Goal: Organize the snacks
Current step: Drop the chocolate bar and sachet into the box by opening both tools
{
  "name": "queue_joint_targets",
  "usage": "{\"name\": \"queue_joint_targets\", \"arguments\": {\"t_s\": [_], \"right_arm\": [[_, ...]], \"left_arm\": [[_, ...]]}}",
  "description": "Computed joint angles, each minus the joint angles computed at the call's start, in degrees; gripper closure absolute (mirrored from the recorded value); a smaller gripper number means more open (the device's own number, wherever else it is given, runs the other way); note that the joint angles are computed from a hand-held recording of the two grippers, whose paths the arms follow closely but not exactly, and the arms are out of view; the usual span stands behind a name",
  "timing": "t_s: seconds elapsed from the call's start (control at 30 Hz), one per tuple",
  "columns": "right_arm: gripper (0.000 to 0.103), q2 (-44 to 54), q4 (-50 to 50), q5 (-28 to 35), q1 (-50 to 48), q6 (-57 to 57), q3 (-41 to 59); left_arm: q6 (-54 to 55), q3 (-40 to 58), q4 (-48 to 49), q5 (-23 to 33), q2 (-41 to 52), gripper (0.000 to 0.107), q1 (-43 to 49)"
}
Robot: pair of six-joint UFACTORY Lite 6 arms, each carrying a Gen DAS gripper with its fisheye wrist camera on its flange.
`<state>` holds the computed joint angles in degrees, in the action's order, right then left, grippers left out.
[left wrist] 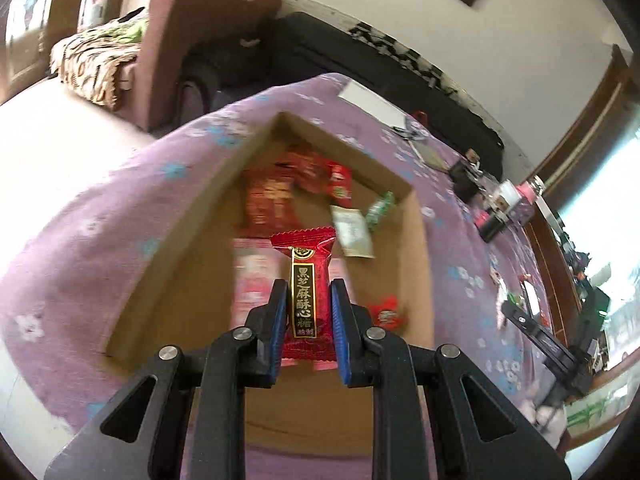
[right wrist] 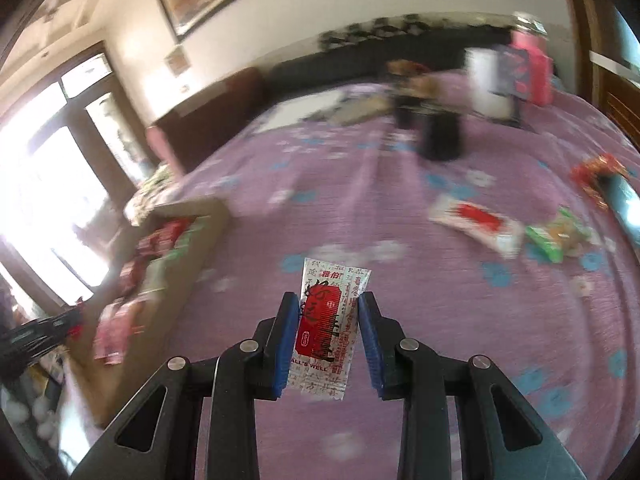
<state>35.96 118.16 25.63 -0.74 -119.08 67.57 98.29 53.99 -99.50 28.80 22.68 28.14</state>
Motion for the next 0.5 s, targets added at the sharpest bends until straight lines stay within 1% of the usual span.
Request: {"name": "queue_joint_targets", "arguments": {"t_s": [0.07, 0.13, 0.27, 0.33, 0.43, 0.5], "right_arm": [[0.071, -2.86, 0.64, -0.19, 4.18, 0.22, -2.44], [0.072, -5.15, 1.46, -1.27, 9.66, -0.09, -3.82], [0.072, -6.72, 3.31, -5.41, 19.93, -1.72, -3.31], [0.072, -5.81, 5.08, -7.99, 24.7, -3.16, -1.79], [0.072, -3.79, 12.72, -11.17, 29.74, -10.34, 0.02], [0.072, -1.41, 12.79, -12.8, 31.87, -9.65, 2.38]], "left_arm": [[1.35, 0.47, -0.91, -1.0, 1.06, 0.089, 0.22], [4.92, 0.04, -4.0, -2.35, 1.7, 0.088, -0.16], [11.72, -1.85, -8.65, -4.26, 1.03, 0.088, 0.6], [13.1, -1.84, -9.71, -4.79, 1.22, 0.088, 0.98], [12.78, -0.68, -8.81, -5.17, 2.51, 0.088, 1.45], [12.72, -0.02, -8.92, -5.91, 3.32, 0.088, 1.24]]}}
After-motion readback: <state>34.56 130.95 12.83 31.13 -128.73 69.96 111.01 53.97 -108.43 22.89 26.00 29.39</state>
